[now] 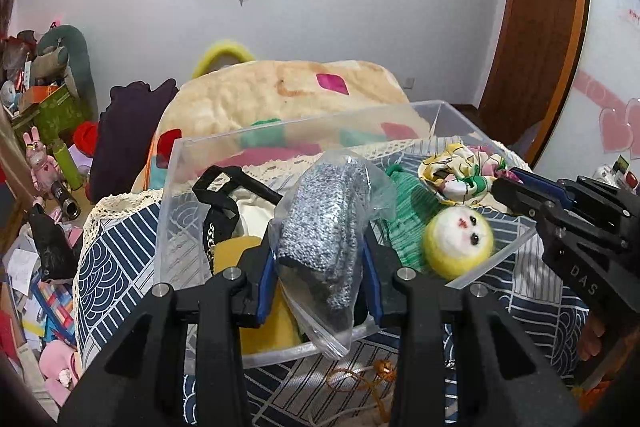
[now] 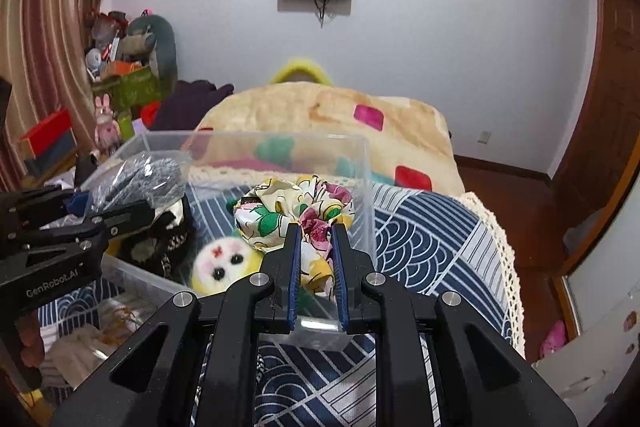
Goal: Organize soft objects
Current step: 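Lower the bagged sock into the box with the left tool while the right tool drops the scrunchie in, then grasp the white drawstring pouch with the left tool while the right tool grasps the braided bracelet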
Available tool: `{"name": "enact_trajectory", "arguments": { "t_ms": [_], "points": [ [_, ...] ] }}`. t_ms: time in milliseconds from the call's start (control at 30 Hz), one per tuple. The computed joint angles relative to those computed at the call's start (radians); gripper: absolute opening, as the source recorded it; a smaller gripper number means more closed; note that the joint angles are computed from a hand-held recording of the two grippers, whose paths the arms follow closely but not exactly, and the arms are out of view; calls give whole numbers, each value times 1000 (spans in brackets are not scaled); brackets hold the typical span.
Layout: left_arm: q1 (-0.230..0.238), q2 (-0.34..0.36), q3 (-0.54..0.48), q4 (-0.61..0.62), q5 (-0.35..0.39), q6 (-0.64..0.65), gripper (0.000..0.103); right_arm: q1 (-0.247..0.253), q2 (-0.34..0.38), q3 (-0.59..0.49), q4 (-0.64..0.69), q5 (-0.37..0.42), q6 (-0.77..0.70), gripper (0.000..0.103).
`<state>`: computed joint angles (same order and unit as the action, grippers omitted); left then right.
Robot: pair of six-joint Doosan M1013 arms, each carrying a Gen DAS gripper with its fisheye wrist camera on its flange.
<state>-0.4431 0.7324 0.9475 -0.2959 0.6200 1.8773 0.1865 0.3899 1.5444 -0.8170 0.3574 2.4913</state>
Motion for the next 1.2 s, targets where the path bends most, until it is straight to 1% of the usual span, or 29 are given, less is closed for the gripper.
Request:
{"name": "enact_trajectory", "arguments": {
  "t_ms": [100,167,233,267,300,367,467,500,600,667,767,800,833,900,1000,1067,1200],
  "points": [
    [1,1,0,-8,5,-1,38,5,-5,9,-17,11,5,14],
    [3,4,-5,-18,17,2,39,6,-6,9,-27,15,17,17],
    [4,3,-3,-26,21,5,43,2,-12,11,18,4,-20,25],
    [4,1,-1,-25,21,6,43,-1,-13,11,41,0,-42,32],
    [4,-2,3,-25,18,8,44,-2,-15,12,51,-6,-53,35],
    [4,-9,14,-22,7,14,46,1,-22,19,46,-12,-56,38],
    [5,-32,49,-37,-27,36,56,8,-28,27,-31,-11,9,45],
    [5,-43,66,-46,-46,50,61,11,-33,34,-54,-15,29,47],
    [4,-73,109,-55,-99,83,70,16,-45,48,-116,-26,82,48],
    [3,-88,131,-71,-119,107,75,20,-50,56,-168,-27,128,49],
    [7,-115,170,-122,-150,159,86,23,-64,73,-225,-43,185,58],
    [8,-122,182,-137,-159,168,92,24,-68,80,-255,-48,216,60],
    [11,-131,197,-158,-168,180,95,26,-74,88,-286,-52,248,61],
    [17,-143,222,-201,-179,200,95,28,-86,104,-333,-63,296,63],
    [20,-153,244,-201,-176,189,96,28,-102,128,-386,-77,355,64],
    [16,-156,257,-162,-183,156,97,28,-107,138,-387,-83,360,64],
    [12,-164,291,-160,-189,166,97,26,-115,159,-357,-101,350,64]
  ]
}}
